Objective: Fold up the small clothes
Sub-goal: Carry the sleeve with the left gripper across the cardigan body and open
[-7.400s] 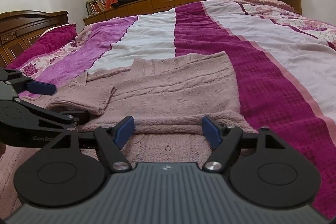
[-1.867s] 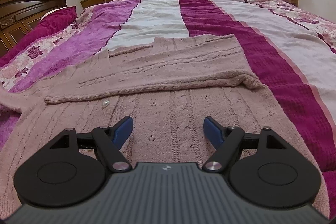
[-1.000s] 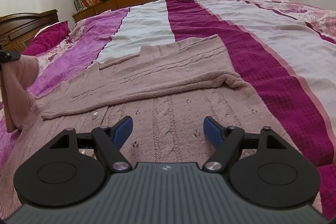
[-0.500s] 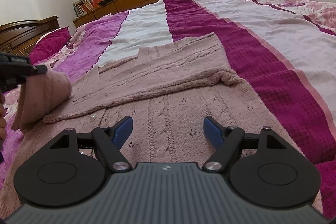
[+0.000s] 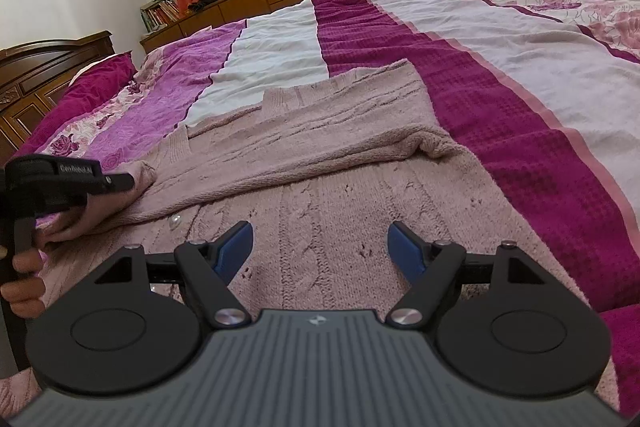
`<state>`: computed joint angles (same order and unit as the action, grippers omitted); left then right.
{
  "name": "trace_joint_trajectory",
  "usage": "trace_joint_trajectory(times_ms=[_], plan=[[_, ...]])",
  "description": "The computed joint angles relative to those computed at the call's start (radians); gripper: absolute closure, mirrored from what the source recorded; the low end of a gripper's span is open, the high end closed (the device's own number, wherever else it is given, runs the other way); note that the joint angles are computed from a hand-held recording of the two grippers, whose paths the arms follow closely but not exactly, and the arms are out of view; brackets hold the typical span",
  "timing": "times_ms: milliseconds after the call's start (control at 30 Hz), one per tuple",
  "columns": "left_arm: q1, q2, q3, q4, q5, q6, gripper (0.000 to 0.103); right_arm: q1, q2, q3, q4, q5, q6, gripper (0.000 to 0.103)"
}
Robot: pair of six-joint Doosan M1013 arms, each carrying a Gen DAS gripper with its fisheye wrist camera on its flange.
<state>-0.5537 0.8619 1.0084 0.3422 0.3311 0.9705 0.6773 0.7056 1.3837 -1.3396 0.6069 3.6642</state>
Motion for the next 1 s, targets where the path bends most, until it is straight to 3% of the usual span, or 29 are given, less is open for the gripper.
trace_joint_trajectory(times_ms=[100,167,267,600,1000], plan=[[0.007,0.002,-0.004,-0.176,0.014,0.156,0.068,0.0,0.0,0.0,0.0,0.0,0.0,0.023],[0.006,0.002,-0.004,-0.206,0.023,0.189,0.055,0.0,0.0,0.0,0.0,0.0,-0.001,0.023],[0.003,-0.002,-0.002,-0.215,0.039,0.207,0.047,0.0,0.0,0.0,0.0,0.0,0.0,0.023],[0.004,-0.026,0.007,-0.29,0.119,0.287,0.041,0.0,0.0,0.002,-0.004,-0.002,0.006,0.023],[0.011,-0.099,0.118,-0.237,0.095,0.209,0.041,0.002,0.005,-0.002,0.001,-0.004,0.0,0.023]])
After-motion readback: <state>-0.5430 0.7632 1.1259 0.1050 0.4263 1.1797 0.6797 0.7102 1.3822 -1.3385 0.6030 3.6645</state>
